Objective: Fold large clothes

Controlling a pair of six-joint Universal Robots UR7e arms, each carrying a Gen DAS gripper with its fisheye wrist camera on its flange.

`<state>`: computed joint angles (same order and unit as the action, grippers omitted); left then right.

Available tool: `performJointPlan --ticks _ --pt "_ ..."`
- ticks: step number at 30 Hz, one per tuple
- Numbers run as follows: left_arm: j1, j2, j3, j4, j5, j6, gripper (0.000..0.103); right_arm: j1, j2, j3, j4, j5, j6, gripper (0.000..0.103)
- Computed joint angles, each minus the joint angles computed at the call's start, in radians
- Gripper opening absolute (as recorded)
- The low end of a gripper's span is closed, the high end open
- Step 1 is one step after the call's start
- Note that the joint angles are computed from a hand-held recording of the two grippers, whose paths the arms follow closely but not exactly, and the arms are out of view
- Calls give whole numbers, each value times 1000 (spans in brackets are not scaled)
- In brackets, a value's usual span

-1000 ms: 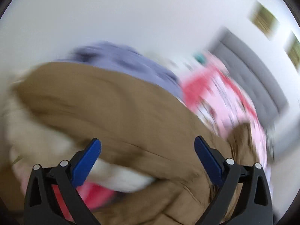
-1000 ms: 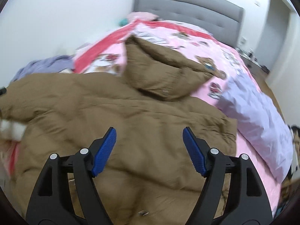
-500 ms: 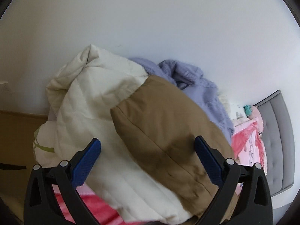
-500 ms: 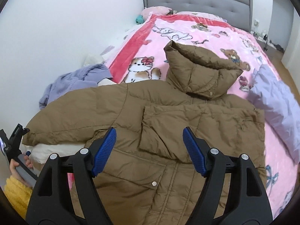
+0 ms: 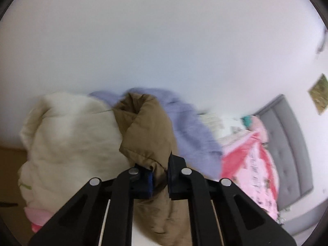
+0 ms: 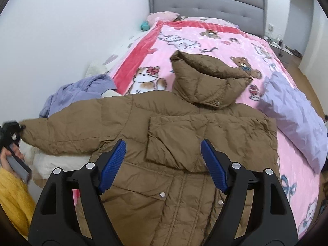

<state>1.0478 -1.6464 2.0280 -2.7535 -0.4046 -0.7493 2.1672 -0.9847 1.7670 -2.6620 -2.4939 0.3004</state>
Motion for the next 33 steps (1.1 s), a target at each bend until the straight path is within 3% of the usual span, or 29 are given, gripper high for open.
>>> performJointPlan --ticks 4,8,13,18,24,28,30,33 --pt "-87 106 -93 -94 -9 212 8 -15 -73 85 -1 -33 87 73" --pt "-170 255 -188 -169 -72 408 8 -33 -165 195 -25 -61 182 73" --pt "-263 533 -303 -297 -128 664 8 -65 -307 326 32 -104 340 73" --pt "-313 759 -321 -390 -213 828 8 -103 -465 441 106 -162 475 73" --pt "-364 978 -263 -477 -288 994 8 -177 -624 562 177 -176 591 72" --pt "-366 1045 -242 -366 -324 916 8 -227 -691 625 191 -169 640 72" --pt "-364 1073 -232 -321 -320 866 8 -250 -705 659 113 -158 601 72" --pt "-361 1099 -200 -351 -302 877 8 -298 -708 685 39 -127 543 72"
